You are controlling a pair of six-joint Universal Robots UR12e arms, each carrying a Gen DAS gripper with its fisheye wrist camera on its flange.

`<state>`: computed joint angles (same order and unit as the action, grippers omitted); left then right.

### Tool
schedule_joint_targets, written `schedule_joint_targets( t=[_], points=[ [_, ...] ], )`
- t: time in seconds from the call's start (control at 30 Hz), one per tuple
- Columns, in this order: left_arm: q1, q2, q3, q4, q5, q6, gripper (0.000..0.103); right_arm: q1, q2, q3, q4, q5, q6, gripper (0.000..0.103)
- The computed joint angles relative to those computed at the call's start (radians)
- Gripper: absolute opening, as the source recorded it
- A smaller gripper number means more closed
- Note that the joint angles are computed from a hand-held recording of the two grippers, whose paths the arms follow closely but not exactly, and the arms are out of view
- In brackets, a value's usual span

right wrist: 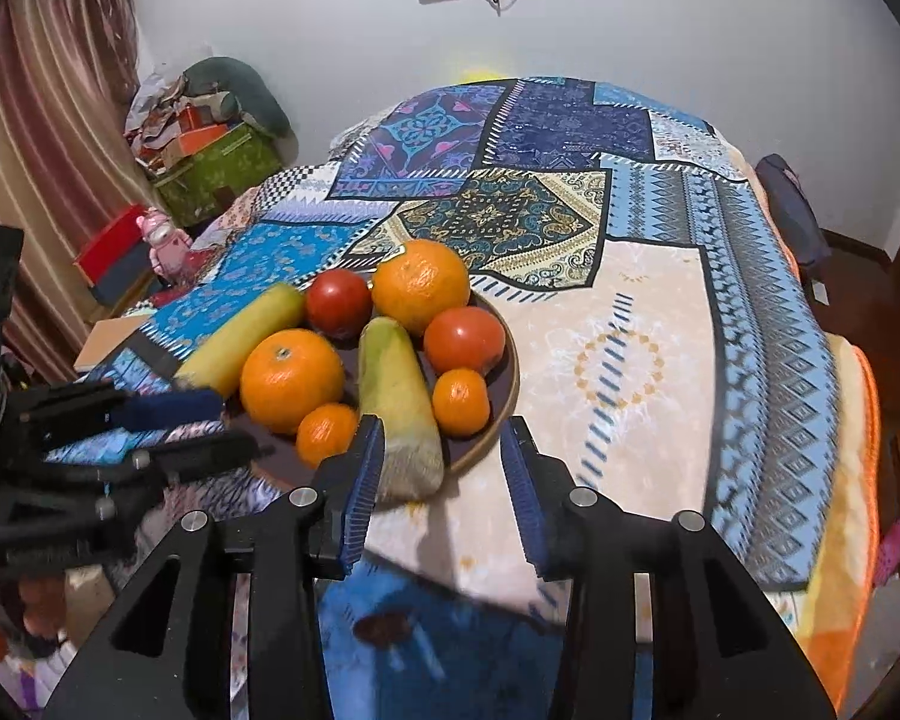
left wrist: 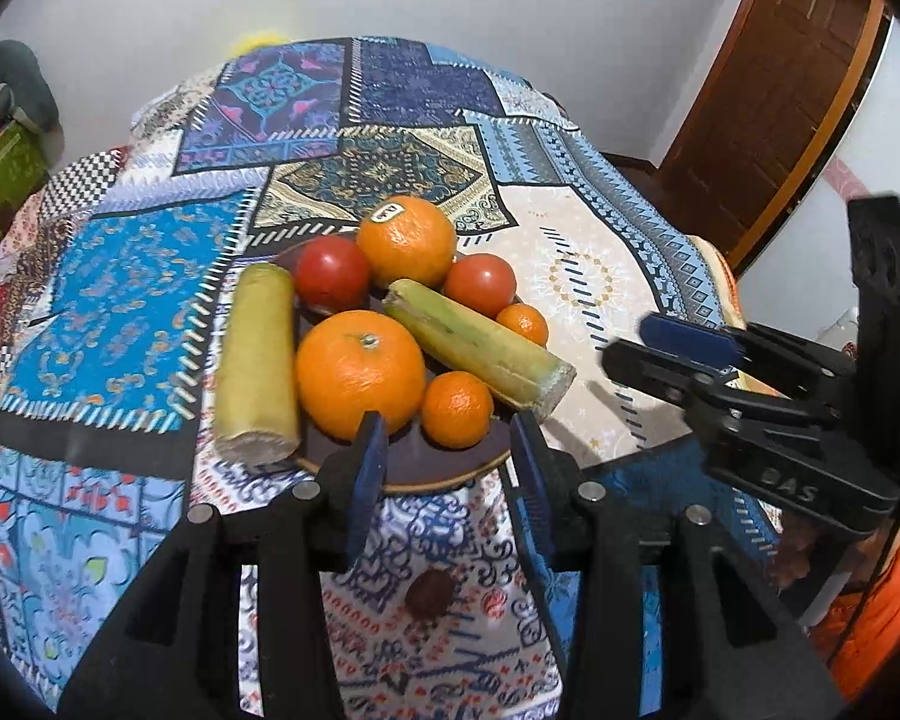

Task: Organize fruits
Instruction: 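Close the right tool on a dark red date while the left tool grasps another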

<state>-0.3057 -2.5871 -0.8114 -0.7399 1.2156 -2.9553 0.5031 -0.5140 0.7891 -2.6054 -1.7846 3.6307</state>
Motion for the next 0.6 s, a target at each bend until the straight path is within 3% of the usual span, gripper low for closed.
schedule_joint_targets(
  t=[0.23,0.6],
  points=[
    [0.009,0.056,-0.1,0.045,0.024,0.022,0.043,0.017,-0.043,0.086,-0.035,0.011,0.008,0.038],
    [0.019,0.085,-0.177,-0.005,0.04,0.063,0.043,0.029,-0.032,0.104,0.009,0.07,0.045,0.038]
  ],
)
